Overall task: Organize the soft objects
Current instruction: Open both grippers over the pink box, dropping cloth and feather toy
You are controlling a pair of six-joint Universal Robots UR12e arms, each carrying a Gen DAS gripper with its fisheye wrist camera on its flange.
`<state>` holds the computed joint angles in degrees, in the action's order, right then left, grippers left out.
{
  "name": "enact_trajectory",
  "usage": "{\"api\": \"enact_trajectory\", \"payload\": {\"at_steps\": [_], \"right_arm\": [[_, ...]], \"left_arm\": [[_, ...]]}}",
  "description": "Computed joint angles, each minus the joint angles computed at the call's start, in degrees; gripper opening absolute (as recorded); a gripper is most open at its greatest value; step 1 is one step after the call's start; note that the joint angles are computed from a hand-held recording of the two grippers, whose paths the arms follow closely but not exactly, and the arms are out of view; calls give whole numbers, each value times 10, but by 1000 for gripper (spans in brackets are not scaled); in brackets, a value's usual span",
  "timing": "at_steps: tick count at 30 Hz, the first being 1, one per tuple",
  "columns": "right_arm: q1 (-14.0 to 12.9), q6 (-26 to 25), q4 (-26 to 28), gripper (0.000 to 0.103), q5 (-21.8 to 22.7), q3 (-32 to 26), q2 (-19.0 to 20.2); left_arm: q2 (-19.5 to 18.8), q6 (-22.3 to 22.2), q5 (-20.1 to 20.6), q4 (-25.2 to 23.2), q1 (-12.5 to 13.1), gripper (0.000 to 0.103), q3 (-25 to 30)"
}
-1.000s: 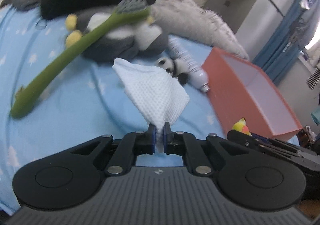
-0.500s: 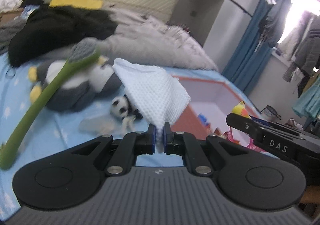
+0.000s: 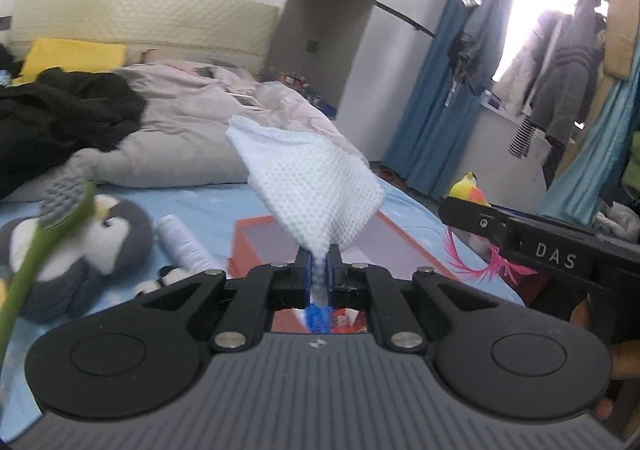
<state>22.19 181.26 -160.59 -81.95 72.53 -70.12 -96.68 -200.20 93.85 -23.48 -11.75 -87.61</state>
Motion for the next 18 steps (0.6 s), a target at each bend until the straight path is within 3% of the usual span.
{"api": "enact_trajectory", "payload": {"at_steps": [6, 13, 16, 18], "right_arm": [[-18, 9, 69, 31, -24, -33, 14], [-40, 27, 156, 31, -46, -57, 31], [-56, 66, 205, 31, -15, -60, 36], [-59, 69, 228, 31, -29, -61, 40]], "left_arm": [[-56, 27, -39, -50, 1, 9, 71], [-121, 54, -72, -141, 1, 9, 157], [-145, 59, -78, -182, -2, 9, 186], [-161, 61, -83, -214, -4, 9, 205]]}}
